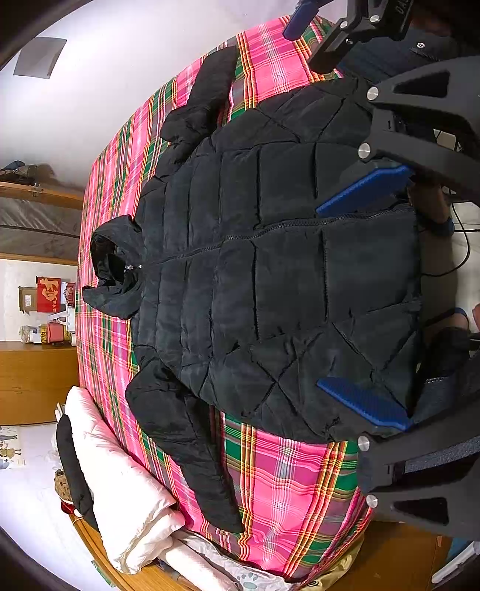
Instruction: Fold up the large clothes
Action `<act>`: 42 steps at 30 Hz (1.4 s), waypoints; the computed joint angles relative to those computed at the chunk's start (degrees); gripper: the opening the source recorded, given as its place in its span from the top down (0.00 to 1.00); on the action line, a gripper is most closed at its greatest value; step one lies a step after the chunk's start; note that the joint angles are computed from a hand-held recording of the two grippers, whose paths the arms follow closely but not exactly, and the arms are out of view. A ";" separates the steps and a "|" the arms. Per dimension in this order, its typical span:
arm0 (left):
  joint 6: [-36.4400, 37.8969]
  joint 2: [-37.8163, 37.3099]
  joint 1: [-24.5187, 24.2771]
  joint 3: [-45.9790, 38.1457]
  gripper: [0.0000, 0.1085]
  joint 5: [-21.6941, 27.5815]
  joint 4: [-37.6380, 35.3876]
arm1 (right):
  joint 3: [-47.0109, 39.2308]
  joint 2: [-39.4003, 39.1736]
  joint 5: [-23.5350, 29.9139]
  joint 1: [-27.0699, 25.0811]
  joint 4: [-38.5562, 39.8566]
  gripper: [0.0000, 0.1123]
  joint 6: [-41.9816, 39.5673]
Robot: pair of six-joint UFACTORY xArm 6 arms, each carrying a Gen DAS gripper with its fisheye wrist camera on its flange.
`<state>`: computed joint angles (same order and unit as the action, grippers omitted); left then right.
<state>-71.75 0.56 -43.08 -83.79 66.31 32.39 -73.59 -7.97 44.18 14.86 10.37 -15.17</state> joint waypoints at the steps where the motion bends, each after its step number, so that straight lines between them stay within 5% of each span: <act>1: -0.02 -0.03 -0.01 0.06 0.17 -0.03 0.02 | 0.05 -0.02 0.00 0.02 -0.07 0.13 0.06; 28: 1.67 -0.27 2.24 2.08 0.17 -1.49 -1.91 | -2.29 2.75 0.80 0.30 2.15 0.13 -0.72; 42: 2.01 -6.58 15.69 13.10 0.17 -9.84 -2.62 | -18.08 17.41 3.41 3.45 0.90 0.13 -1.33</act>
